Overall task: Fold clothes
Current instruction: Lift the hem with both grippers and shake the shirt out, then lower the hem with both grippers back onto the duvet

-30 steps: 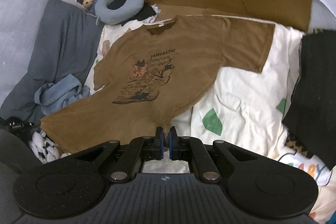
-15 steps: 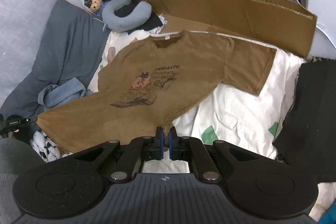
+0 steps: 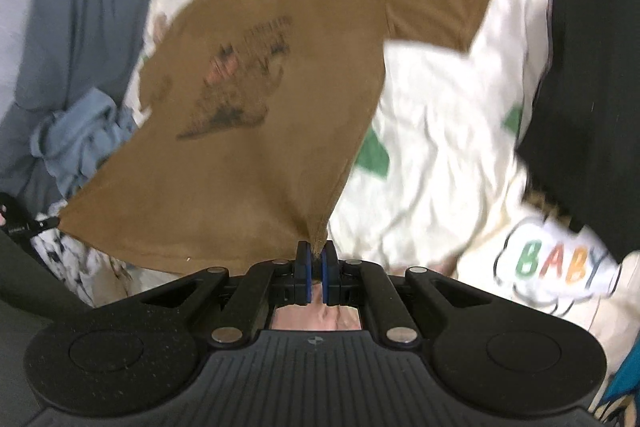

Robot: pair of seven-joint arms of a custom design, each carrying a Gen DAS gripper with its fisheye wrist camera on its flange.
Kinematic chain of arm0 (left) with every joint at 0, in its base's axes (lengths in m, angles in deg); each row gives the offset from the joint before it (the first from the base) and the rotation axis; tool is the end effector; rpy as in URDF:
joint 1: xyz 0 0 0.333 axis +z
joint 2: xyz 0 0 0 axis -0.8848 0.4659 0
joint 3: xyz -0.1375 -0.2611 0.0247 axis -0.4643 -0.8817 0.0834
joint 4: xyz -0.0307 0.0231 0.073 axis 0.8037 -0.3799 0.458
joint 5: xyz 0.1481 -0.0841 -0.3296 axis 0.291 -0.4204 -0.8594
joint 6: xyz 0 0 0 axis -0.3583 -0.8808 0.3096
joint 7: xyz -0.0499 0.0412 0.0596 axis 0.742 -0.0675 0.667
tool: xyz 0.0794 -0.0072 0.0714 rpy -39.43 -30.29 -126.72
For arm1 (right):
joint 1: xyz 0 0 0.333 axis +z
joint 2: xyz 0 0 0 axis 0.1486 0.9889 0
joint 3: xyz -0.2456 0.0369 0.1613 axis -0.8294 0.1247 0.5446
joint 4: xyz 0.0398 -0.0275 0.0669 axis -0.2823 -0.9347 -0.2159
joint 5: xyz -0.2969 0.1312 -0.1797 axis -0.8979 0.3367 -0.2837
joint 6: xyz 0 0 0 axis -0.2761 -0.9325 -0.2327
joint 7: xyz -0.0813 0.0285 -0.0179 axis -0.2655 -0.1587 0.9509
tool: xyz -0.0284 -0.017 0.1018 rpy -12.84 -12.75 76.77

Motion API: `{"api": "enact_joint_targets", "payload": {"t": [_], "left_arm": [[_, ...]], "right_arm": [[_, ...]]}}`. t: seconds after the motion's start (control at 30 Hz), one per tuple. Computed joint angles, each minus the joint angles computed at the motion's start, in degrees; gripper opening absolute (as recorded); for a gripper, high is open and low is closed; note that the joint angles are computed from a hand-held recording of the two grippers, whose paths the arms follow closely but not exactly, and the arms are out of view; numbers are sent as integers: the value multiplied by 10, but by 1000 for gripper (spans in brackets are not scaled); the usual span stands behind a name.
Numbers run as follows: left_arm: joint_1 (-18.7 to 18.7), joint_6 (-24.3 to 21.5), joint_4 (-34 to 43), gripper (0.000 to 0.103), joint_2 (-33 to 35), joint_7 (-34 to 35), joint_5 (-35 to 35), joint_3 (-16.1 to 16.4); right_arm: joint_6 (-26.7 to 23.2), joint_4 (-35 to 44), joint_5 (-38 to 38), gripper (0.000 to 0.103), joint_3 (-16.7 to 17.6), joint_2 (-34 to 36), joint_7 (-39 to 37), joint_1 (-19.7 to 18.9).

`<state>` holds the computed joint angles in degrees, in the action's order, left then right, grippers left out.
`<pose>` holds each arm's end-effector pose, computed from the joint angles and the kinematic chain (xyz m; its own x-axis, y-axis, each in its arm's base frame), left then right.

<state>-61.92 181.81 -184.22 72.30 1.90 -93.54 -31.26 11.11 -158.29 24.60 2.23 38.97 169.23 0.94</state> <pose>0.4945 -0.0520 0.6497 0.2082 -0.9248 0.3183 -0.9198 -0.2958 -0.2577 0.4297 -0.1346 0.6368 -0.1756 -0.8785 -0.4442 -0.9499 0.2697 -0.1580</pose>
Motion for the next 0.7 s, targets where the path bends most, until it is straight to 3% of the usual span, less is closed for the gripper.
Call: {"api": "enact_joint_targets", "payload": {"t": [0.3, 0.7], "left_arm": [[-1, -4, -69, 4, -7, -3, 16, -4], [-5, 18, -148, 4, -4, -25, 24, -10]], "right_arm": [[20, -116, -32, 2, 14, -38, 17, 1], [88, -222, -61, 2, 24, -56, 46, 2]]}}
